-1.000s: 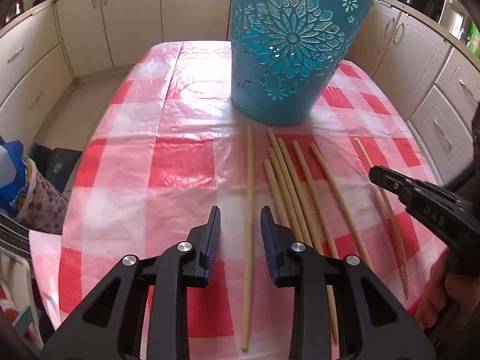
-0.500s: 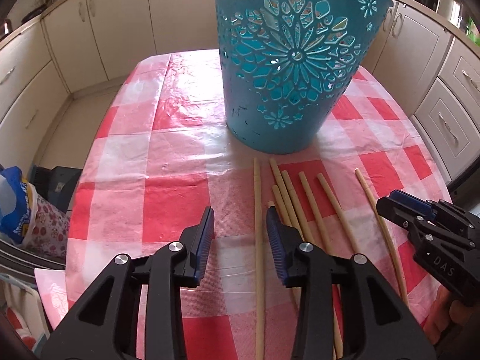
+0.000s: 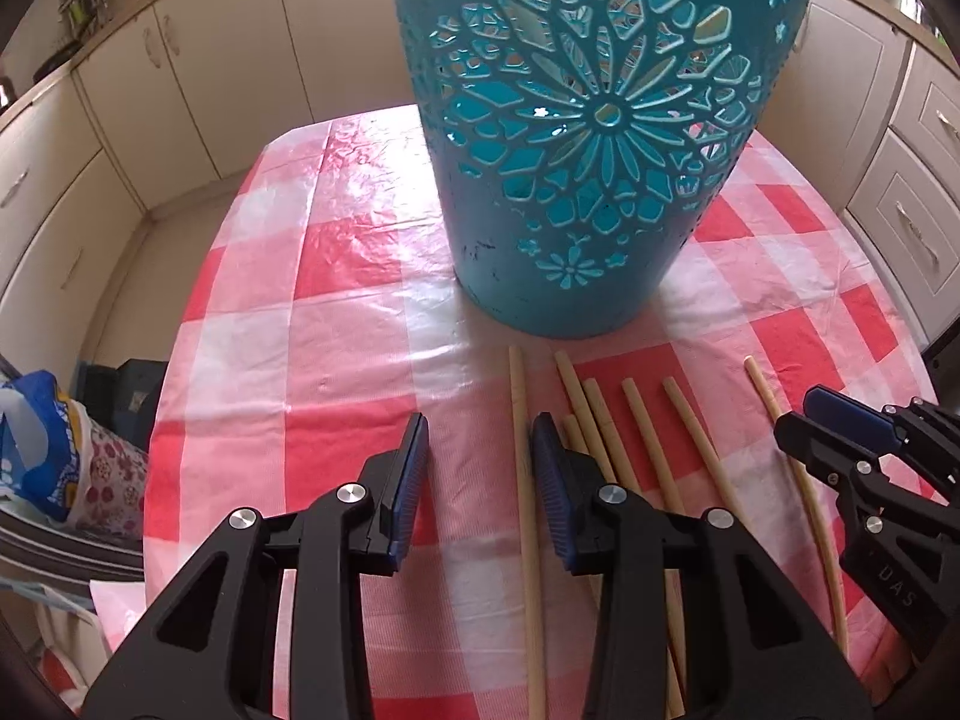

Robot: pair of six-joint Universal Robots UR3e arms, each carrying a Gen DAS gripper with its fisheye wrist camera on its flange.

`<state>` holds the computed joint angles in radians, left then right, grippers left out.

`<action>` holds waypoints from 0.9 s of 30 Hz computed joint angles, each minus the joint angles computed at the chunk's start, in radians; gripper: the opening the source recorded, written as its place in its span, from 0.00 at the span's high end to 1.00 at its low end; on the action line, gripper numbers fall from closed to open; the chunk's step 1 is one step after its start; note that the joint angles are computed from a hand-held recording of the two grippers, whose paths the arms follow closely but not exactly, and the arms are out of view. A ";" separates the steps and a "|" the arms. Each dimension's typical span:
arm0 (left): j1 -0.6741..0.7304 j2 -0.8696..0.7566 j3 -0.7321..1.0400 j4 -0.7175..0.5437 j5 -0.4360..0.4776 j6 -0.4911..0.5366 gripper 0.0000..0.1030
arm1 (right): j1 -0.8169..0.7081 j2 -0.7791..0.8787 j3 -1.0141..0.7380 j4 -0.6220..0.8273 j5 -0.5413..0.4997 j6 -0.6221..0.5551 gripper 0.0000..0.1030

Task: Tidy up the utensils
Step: 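Close the left tool on a stick while the right tool grasps another stick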

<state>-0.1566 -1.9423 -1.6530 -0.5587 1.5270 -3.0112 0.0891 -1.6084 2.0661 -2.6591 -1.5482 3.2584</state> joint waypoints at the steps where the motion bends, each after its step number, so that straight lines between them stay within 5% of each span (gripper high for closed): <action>1: 0.001 -0.004 0.005 0.001 -0.003 0.002 0.71 | 0.007 0.006 -0.010 0.007 -0.012 -0.008 0.83; 2: 0.005 -0.004 0.007 -0.002 -0.010 0.002 0.82 | 0.006 0.002 -0.012 0.018 -0.010 -0.016 0.91; 4: 0.018 0.007 0.007 -0.023 -0.030 0.007 0.94 | -0.005 -0.010 -0.012 0.039 0.010 -0.027 0.93; 15: 0.008 -0.003 0.052 -0.082 -0.004 0.060 0.95 | 0.070 0.022 -0.080 0.112 -0.074 -0.094 0.93; 27: 0.225 0.287 -0.216 -0.069 -0.325 0.045 0.95 | -0.249 -0.313 0.140 0.140 0.439 0.001 0.94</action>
<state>0.0682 -1.6556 -1.8686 -0.6274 1.2024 -2.9662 -0.1598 -1.9214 2.2059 -2.5191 -1.1091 3.2598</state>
